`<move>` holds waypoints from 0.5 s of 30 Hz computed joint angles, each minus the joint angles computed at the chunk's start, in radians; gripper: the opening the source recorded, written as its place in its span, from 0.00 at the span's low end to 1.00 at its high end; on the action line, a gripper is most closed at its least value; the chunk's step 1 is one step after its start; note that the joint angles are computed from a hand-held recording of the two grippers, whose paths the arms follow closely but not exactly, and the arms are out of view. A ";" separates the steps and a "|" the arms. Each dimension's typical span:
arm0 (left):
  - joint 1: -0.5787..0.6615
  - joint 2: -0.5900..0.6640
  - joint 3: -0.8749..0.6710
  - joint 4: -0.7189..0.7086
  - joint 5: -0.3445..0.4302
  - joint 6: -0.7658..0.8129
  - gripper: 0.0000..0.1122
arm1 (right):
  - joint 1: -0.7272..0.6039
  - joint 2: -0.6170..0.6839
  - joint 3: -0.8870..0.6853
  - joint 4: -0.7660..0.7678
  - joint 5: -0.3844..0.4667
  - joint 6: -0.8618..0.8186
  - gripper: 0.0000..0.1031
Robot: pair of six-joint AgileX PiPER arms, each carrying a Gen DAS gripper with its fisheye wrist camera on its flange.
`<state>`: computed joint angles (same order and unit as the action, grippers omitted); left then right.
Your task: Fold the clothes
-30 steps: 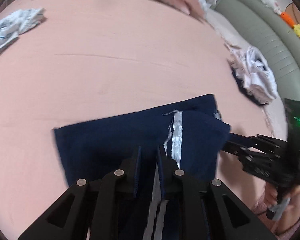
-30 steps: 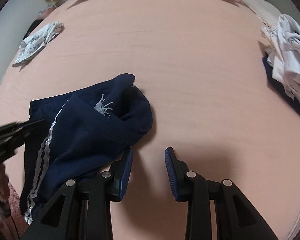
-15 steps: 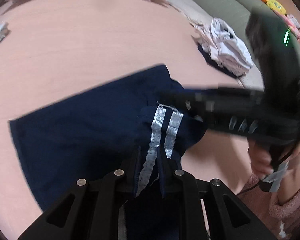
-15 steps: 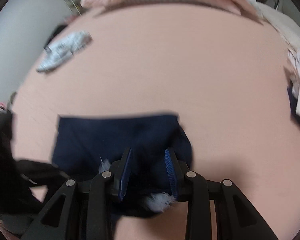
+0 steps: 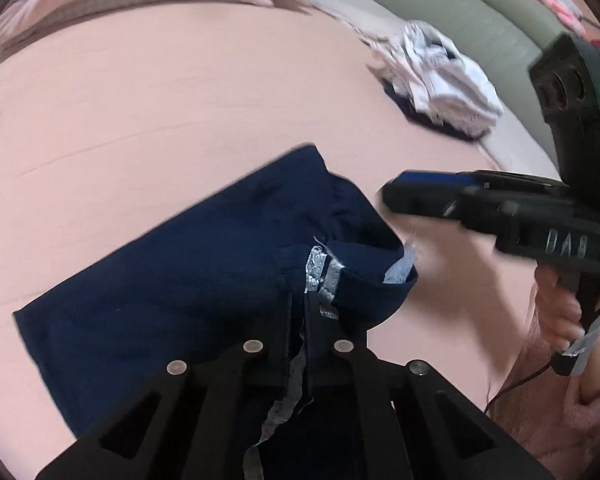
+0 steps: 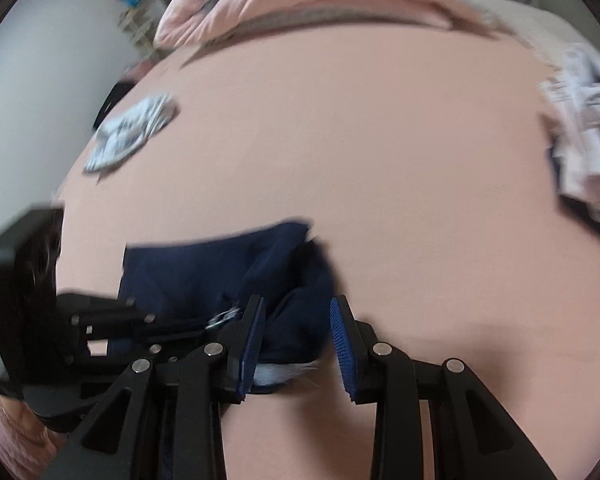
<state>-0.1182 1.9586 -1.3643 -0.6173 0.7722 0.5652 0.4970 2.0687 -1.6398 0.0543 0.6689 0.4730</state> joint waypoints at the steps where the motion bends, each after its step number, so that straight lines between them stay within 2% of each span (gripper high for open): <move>1: 0.018 -0.025 0.023 -0.021 -0.020 -0.006 0.03 | -0.004 -0.016 0.005 -0.022 -0.002 0.024 0.32; 5: 0.100 -0.133 0.110 -0.088 -0.093 -0.034 0.03 | -0.012 -0.033 -0.026 -0.023 0.019 0.025 0.32; 9: 0.163 -0.217 0.167 0.052 -0.185 -0.208 0.03 | 0.001 0.020 -0.120 -0.037 0.077 0.010 0.32; 11: 0.175 -0.204 0.165 0.100 -0.186 -0.265 0.03 | 0.007 0.081 -0.194 -0.005 0.115 -0.021 0.32; 13: 0.197 -0.167 0.148 0.101 -0.154 -0.270 0.03 | 0.018 0.147 -0.278 0.008 0.157 -0.039 0.32; 15: 0.179 -0.114 0.135 0.146 -0.170 -0.327 0.03 | 0.029 0.208 -0.346 0.027 0.171 -0.052 0.32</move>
